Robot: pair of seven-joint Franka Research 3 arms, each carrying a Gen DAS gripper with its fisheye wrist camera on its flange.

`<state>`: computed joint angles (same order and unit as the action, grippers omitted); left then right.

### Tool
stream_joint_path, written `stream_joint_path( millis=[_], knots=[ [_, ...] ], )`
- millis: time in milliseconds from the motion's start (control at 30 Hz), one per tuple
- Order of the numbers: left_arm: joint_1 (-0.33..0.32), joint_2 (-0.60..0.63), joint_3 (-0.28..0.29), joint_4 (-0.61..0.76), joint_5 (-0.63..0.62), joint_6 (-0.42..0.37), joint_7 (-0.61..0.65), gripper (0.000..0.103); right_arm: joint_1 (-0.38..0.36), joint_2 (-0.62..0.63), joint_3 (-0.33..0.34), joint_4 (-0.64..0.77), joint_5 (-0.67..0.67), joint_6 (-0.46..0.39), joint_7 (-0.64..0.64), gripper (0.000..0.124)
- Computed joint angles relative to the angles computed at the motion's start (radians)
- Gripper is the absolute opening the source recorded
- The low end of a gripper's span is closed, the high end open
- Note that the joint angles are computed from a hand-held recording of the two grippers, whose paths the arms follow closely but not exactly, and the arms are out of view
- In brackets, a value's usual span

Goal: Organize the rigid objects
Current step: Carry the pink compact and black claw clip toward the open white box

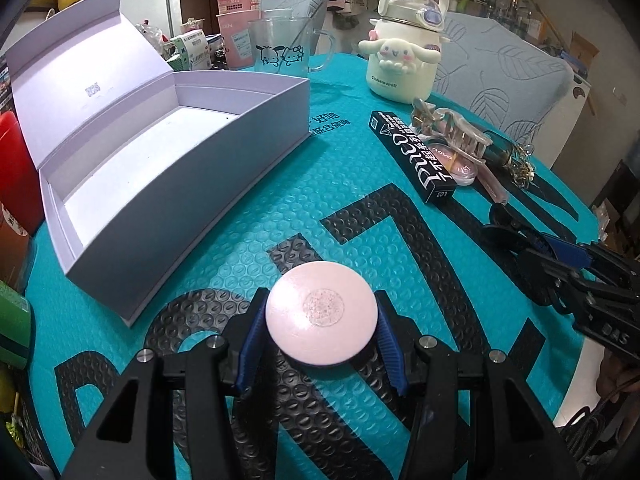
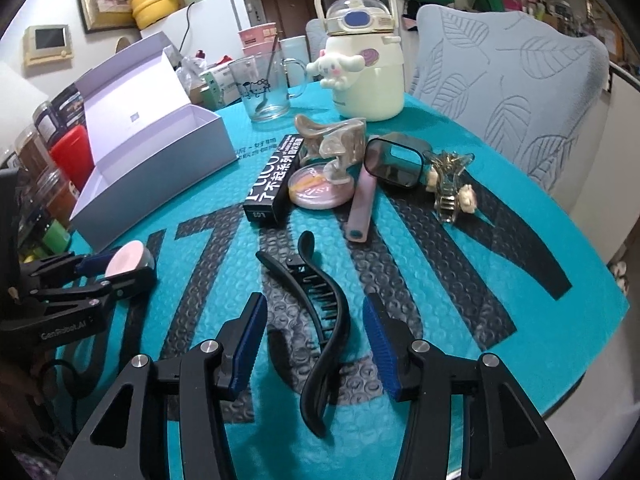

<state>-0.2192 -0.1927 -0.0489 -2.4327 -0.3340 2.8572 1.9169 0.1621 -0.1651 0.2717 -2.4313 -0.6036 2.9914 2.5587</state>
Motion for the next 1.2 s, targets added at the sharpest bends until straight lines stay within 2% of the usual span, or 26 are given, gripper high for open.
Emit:
stream_joint_path(
  millis=[67,167,500,633,900,1200],
  knots=[
    [0.001,-0.001,0.000,0.001,-0.003,-0.004,-0.005,0.050,-0.009,0.001,0.005,0.001,-0.020,-0.004,0.019,0.021],
    [0.005,-0.008,-0.001,0.002,0.008,-0.021,-0.005,0.050,0.004,-0.001,-0.002,0.002,-0.013,-0.012,0.005,0.021],
    [0.004,-0.093,0.019,-0.060,0.077,0.016,-0.047,0.050,0.048,0.008,0.002,0.042,-0.015,-0.031,-0.031,0.021],
    [0.004,-0.119,0.034,-0.076,0.100,0.009,-0.078,0.050,0.072,0.019,-0.001,0.062,-0.007,-0.027,-0.056,0.021],
    [0.048,-0.187,0.030,-0.126,0.215,0.041,-0.193,0.050,0.129,0.050,-0.010,0.112,0.004,-0.022,-0.127,0.021],
    [0.075,-0.258,0.043,-0.160,0.308,0.051,-0.284,0.050,0.192,0.063,-0.033,0.131,0.117,0.017,-0.250,0.021]
  ],
)
